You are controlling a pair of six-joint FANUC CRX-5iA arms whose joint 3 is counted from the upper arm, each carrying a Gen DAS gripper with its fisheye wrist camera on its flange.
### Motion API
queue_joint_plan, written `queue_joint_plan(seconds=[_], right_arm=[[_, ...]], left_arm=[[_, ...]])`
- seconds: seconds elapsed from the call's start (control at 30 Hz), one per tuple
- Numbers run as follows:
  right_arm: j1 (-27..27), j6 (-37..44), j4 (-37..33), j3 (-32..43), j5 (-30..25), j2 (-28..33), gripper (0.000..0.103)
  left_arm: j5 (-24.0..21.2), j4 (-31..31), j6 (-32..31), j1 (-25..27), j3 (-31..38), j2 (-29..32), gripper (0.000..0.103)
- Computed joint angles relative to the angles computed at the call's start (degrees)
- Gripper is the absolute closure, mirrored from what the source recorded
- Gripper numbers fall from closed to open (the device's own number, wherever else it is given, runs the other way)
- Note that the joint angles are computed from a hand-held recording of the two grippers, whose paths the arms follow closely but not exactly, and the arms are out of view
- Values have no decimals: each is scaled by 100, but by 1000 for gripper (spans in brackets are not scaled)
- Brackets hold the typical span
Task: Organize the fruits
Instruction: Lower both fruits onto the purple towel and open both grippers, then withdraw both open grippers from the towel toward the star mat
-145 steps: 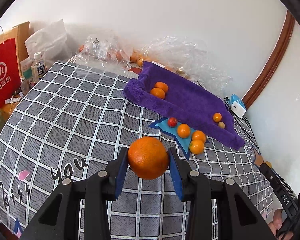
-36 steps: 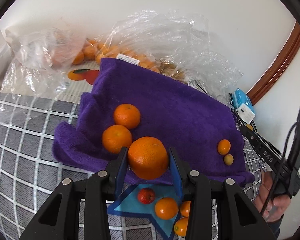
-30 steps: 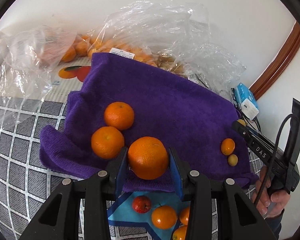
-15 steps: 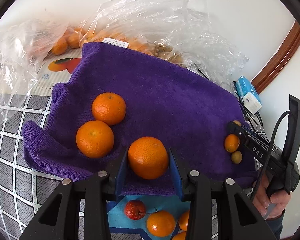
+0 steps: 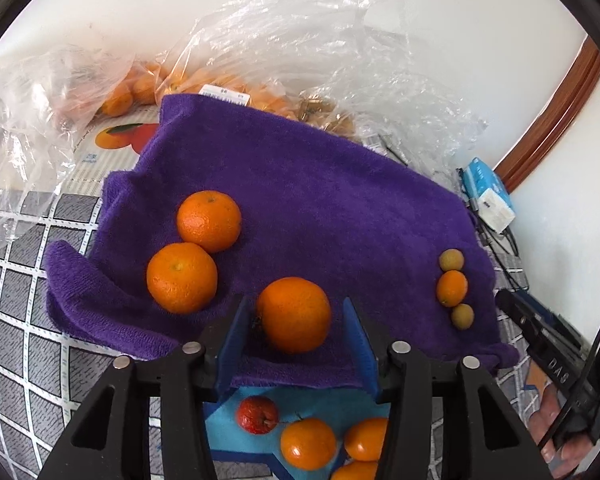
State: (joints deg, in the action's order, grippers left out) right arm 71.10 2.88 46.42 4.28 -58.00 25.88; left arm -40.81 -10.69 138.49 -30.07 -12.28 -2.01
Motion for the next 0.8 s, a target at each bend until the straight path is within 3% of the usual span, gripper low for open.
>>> queue_joint_plan(seconds=[0.1,0.23,0.57,0.8], right_arm=[[147,-300,64,-142,-190,-117,55],[354,-590,85,-215,-417,-198,55],[804,-788,213,48,-911,38,55],[894,-933,137,192,-656,200,55]], left_arm=[[94,-222,202,-89,-126,-291,47],[-21,-459,416,-190,-249,-630,47],[-669,-1144,1073,-484,-648,-1331,47],[-911,-1096,1171,-381,-1193,-1802,47]])
